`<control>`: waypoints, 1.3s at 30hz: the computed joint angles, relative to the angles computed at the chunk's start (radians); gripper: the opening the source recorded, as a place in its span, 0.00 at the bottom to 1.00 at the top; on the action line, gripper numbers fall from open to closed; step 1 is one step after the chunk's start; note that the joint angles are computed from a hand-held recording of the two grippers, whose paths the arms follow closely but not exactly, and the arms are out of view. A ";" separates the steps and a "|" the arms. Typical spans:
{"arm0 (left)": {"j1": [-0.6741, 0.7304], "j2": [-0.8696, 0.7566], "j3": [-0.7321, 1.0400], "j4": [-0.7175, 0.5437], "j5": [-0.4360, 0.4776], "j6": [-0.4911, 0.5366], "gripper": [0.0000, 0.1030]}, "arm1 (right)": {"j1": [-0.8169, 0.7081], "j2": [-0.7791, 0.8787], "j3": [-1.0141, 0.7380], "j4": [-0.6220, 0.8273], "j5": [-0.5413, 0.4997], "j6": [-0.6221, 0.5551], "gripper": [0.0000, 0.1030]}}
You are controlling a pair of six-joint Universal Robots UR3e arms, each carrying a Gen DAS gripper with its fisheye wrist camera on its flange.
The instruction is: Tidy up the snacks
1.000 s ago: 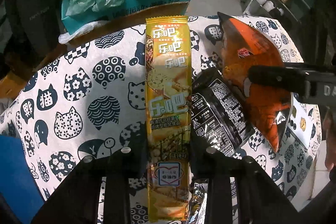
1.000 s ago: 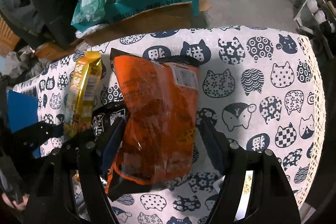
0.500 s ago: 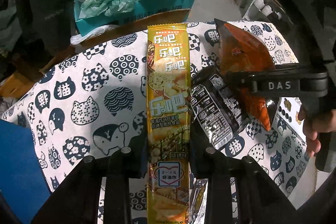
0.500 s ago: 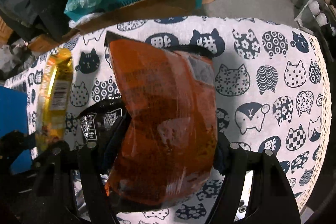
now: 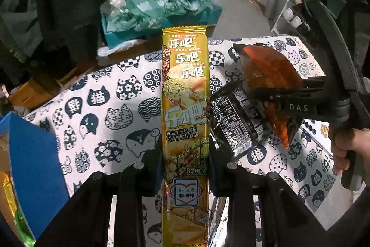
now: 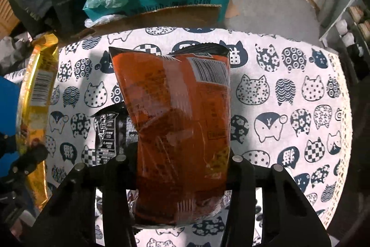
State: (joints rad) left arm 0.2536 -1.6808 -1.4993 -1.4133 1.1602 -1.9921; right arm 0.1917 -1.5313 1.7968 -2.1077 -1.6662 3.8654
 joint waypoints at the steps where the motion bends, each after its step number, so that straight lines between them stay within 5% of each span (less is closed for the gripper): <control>1: 0.008 0.012 -0.003 -0.006 -0.005 0.008 0.31 | 0.011 -0.009 -0.007 0.011 -0.007 0.014 0.45; 25: 0.358 0.169 0.154 -0.404 -0.130 0.311 0.31 | 0.295 0.062 -0.442 0.257 -0.089 0.165 0.45; 39: 0.490 -0.163 0.600 -0.474 -0.157 0.200 0.31 | 0.352 0.315 -0.812 0.322 -0.066 0.108 0.45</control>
